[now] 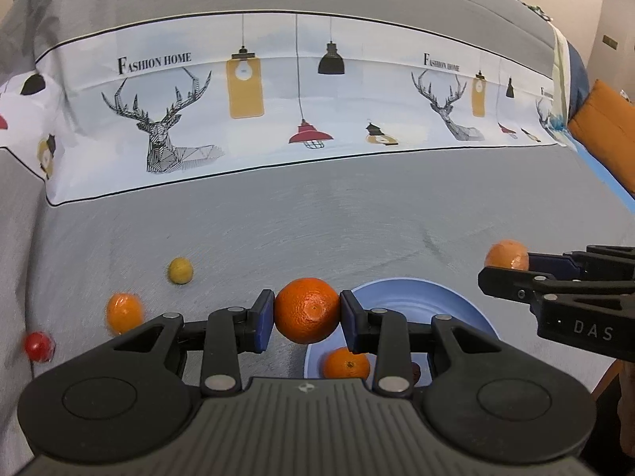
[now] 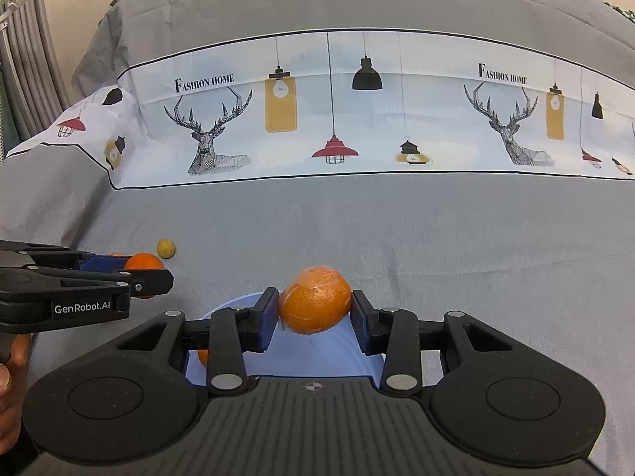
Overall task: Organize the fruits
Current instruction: 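Carry the orange and wrapped mandarin over the blue plate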
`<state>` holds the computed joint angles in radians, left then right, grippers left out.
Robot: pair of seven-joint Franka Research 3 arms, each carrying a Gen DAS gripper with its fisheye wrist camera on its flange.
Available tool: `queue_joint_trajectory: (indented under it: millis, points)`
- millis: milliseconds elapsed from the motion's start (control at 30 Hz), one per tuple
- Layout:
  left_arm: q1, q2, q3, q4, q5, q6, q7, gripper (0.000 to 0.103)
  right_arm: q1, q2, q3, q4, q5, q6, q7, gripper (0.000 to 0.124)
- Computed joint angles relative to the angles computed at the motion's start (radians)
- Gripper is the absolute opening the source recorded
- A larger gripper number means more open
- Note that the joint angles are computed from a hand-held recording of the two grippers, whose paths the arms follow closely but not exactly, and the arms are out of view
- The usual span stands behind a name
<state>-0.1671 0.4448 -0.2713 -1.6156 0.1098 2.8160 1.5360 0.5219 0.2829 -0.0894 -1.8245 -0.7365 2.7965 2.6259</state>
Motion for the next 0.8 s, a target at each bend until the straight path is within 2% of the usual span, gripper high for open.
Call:
queue_joint_trajectory:
  millis: [333, 433, 533, 667, 800]
  points:
    - [0.019, 0.009, -0.032, -0.001, -0.026, 0.012, 0.067, 0.039, 0.0, 0.009, 0.003, 0.005, 0.021, -0.009, -0.027, 0.041]
    - [0.014, 0.004, -0.026, -0.01, -0.028, 0.026, 0.063, 0.039, 0.003, 0.009, 0.001, 0.006, 0.022, -0.012, -0.028, 0.041]
    - [0.035, 0.01, -0.048, 0.0, -0.071, 0.008, 0.067, 0.039, 0.006, 0.013, -0.001, 0.01, 0.021, -0.023, -0.028, 0.041]
    - [0.037, 0.017, -0.048, 0.016, -0.093, -0.016, 0.066, 0.039, 0.008, 0.016, 0.001, 0.016, 0.024, -0.037, -0.028, 0.041]
    - [0.059, 0.024, -0.087, 0.024, -0.131, -0.045, 0.138, 0.039, 0.008, 0.02, 0.003, 0.02, 0.026, -0.045, -0.034, 0.041]
